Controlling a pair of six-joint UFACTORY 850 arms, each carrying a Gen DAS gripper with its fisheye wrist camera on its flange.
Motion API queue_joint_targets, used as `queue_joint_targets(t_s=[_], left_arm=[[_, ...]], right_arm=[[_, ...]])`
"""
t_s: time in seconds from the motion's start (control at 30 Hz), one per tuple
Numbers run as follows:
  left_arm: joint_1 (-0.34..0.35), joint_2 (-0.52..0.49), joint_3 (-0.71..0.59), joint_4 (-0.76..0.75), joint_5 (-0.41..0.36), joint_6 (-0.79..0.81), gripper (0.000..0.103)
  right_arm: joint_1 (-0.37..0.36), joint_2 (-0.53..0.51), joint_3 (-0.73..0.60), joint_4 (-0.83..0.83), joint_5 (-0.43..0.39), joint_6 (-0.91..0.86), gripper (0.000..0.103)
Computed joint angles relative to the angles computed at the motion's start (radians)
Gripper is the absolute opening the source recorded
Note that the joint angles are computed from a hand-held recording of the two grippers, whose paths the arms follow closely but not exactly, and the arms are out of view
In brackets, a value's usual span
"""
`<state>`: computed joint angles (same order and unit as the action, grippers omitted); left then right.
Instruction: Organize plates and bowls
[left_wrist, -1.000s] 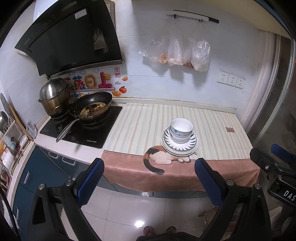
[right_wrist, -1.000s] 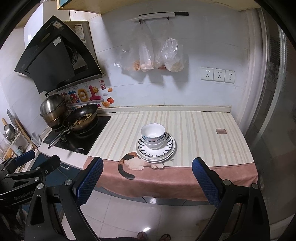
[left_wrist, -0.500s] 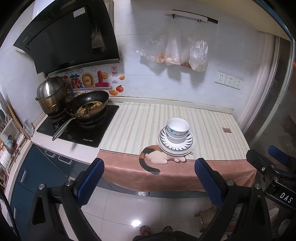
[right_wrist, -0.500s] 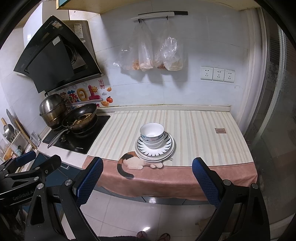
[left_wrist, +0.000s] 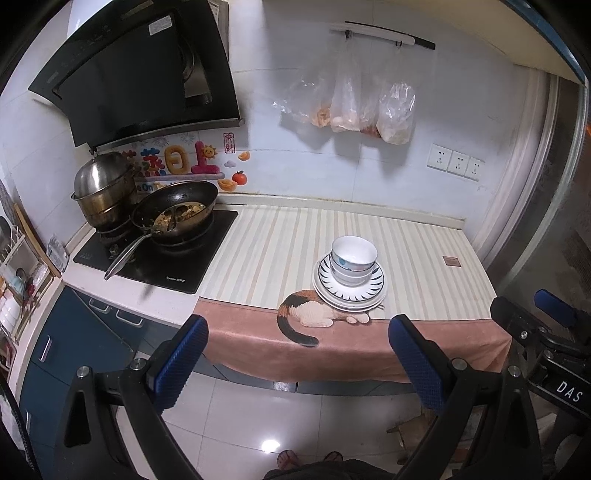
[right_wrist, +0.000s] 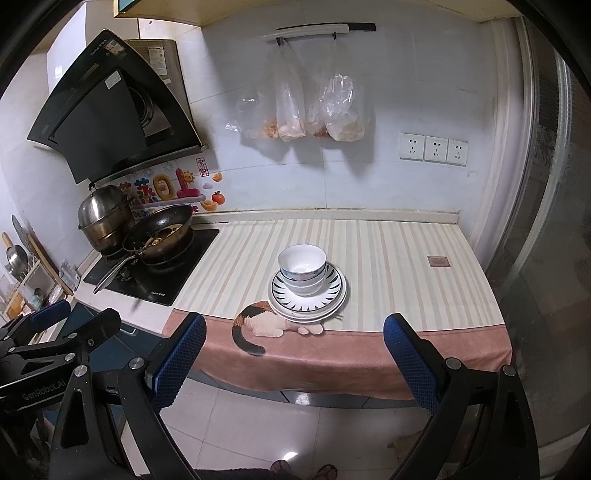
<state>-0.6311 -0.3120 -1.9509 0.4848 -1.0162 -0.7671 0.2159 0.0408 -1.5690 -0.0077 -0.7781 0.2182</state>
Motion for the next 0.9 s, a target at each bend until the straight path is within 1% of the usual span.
queue_joint_targets(t_s=[0.4, 0.6, 0.9], left_arm=[[-0.020, -0.007, -0.012, 0.016, -0.025, -0.038, 0.100], [-0.021, -0.004, -0.007, 0.021, -0.025, -0.044, 0.100], [-0.030, 0.006, 0.015, 0.047, -0.031, -0.071, 0.100]], right_arm=[[-0.010, 0.002, 0.003, 0.008, -0.005, -0.016, 0.099], [-0.025, -0.005, -0.009, 0.022, -0.011, -0.041, 0.099], [-0.024, -0.012, -0.019, 0.027, -0.017, -0.049, 0.099]])
